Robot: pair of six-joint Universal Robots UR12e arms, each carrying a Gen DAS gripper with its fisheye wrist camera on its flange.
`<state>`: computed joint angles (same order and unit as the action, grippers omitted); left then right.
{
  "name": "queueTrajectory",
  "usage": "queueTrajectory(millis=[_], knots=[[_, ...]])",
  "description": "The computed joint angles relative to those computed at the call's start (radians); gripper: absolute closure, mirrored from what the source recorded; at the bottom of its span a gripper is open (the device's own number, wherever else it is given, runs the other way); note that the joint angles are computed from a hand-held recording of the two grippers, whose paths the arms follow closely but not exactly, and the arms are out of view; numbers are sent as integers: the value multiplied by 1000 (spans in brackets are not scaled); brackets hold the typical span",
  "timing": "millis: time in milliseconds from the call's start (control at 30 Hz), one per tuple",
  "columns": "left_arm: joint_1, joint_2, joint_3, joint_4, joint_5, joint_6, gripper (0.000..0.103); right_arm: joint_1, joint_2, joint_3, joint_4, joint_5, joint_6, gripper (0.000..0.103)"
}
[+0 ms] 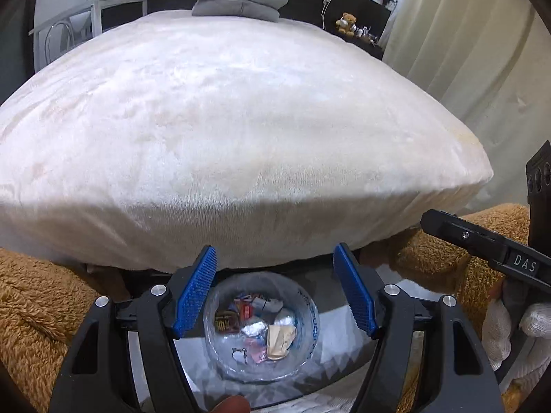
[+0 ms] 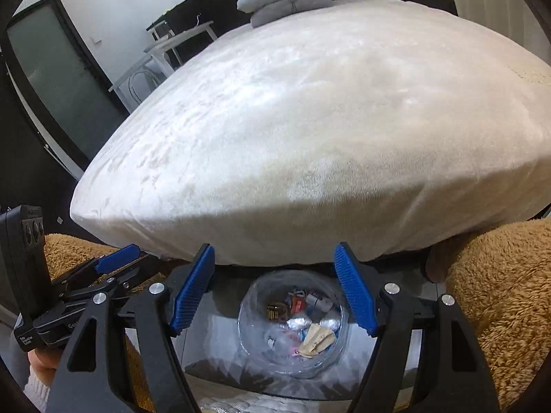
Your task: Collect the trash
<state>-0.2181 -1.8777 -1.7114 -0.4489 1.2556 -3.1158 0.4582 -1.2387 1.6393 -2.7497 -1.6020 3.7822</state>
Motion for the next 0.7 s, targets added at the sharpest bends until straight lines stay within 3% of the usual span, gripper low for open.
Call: queueTrajectory(millis=[300,400,567,667,700], knots=[[10,17,-43,221,-26,-16,34,27,-6,16,-147,-98,-96,31],[16,20,-53,276,-36,-32,25,36,-4,19,-198,-134,-123,31],[20,26,-67,349,-66,-32,24,57,1,17,-239,-214,-181,27],[15,27,-77,394,-58,-23,16,65,8,13,-260,-240,-211,26],[16,28,-80,405,-63,-20,12,67,9,12,-263,-245,-217,18]])
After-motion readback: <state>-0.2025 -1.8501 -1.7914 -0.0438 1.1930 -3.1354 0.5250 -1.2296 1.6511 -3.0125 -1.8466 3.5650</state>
